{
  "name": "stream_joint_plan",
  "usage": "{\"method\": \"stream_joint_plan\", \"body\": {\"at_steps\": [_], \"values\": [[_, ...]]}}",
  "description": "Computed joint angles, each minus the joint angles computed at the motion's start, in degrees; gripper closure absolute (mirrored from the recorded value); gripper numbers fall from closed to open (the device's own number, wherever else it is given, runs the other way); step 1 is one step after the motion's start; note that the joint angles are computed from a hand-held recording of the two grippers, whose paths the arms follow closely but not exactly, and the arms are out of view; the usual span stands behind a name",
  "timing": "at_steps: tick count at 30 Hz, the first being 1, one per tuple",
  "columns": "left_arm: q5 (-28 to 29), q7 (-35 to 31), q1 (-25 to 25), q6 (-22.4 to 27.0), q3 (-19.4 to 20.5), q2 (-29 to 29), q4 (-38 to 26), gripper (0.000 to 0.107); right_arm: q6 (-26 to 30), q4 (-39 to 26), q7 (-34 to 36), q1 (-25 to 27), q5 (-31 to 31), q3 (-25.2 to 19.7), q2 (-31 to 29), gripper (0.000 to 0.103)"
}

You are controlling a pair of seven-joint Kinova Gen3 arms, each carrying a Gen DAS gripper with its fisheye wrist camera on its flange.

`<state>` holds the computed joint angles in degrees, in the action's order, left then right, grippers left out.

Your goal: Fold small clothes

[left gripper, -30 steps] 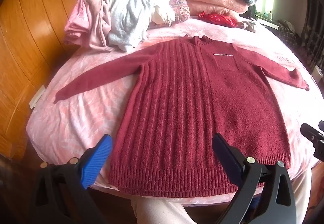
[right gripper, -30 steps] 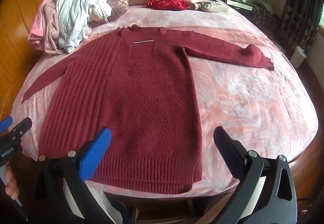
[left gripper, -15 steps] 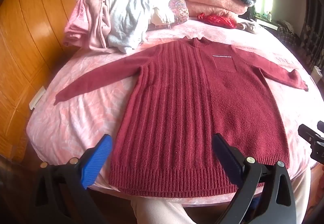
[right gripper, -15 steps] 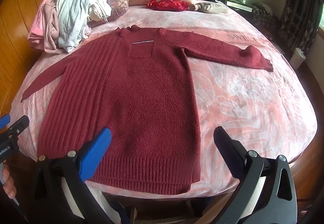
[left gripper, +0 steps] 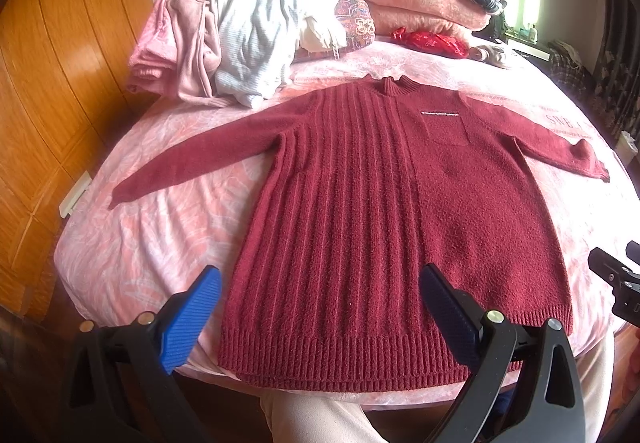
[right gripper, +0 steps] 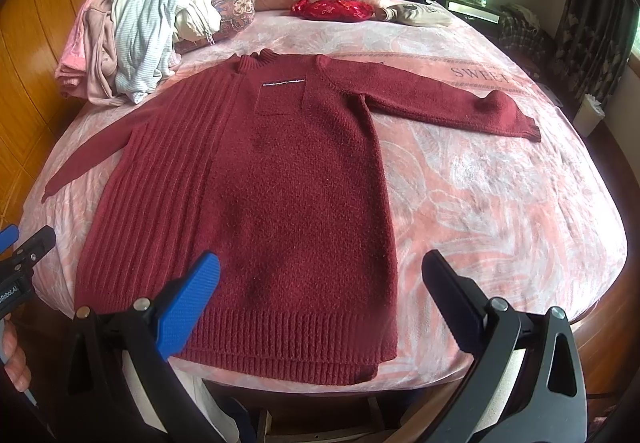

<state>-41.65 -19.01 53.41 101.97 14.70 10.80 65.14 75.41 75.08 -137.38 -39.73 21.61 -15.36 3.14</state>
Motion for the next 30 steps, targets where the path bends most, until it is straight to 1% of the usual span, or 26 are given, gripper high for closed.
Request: {"method": "stream_joint_plan", "body": {"at_steps": [30], "values": [[0.14,0.54,-1.05,-0.38,0.73,-1.02,1.59,0.008,-0.29,0.3,-0.27,-0.23,0.86,-0.24,-0.25,0.003]]}}
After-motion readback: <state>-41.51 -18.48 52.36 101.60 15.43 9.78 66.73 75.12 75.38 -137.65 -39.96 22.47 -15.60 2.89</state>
